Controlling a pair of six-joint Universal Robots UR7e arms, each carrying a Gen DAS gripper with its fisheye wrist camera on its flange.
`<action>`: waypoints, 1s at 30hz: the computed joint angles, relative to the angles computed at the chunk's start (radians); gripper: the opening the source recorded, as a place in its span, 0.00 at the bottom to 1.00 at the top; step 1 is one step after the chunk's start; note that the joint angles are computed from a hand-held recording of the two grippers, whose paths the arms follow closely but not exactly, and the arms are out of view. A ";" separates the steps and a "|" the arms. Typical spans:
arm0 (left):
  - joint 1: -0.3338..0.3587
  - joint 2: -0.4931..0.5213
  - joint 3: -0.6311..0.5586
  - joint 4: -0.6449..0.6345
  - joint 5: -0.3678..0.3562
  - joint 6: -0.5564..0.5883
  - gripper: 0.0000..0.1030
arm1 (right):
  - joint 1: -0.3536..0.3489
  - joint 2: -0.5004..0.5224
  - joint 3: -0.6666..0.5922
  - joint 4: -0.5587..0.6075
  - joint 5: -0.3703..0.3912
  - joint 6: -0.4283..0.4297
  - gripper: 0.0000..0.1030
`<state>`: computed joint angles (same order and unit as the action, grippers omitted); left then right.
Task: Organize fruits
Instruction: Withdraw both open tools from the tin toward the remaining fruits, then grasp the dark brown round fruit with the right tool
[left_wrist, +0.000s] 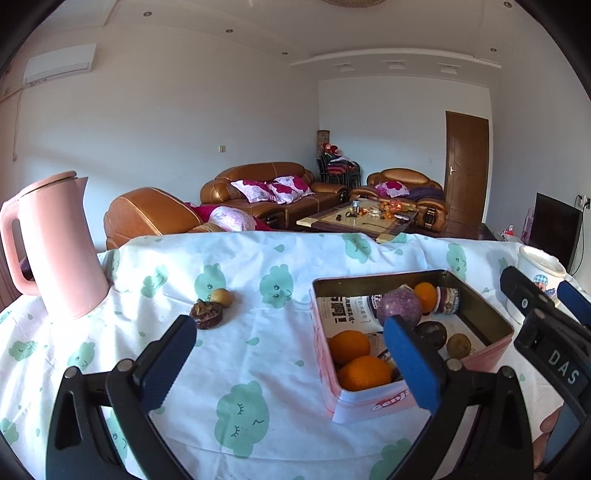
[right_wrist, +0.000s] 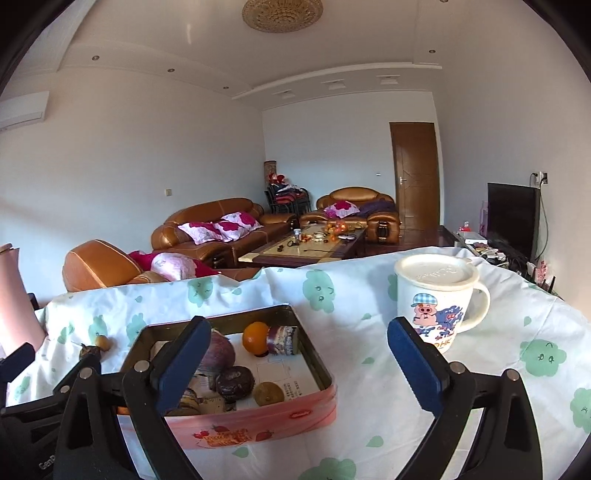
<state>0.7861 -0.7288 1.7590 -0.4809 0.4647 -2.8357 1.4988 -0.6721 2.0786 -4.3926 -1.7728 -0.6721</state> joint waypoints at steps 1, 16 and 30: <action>0.004 -0.002 -0.005 0.031 0.001 -0.031 1.00 | 0.001 -0.004 0.008 0.016 0.008 -0.001 0.95; 0.099 -0.125 0.059 -0.061 -0.061 0.139 1.00 | 0.085 0.080 -0.030 0.070 0.017 0.014 0.95; 0.230 -0.281 0.112 -0.158 -0.090 0.210 1.00 | 0.188 0.196 -0.155 0.199 -0.007 -0.016 0.95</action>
<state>1.0157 -1.0101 1.8707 -0.6393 0.3749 -2.6254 1.6865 -0.4766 1.9235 -4.1931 -1.7794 -0.6880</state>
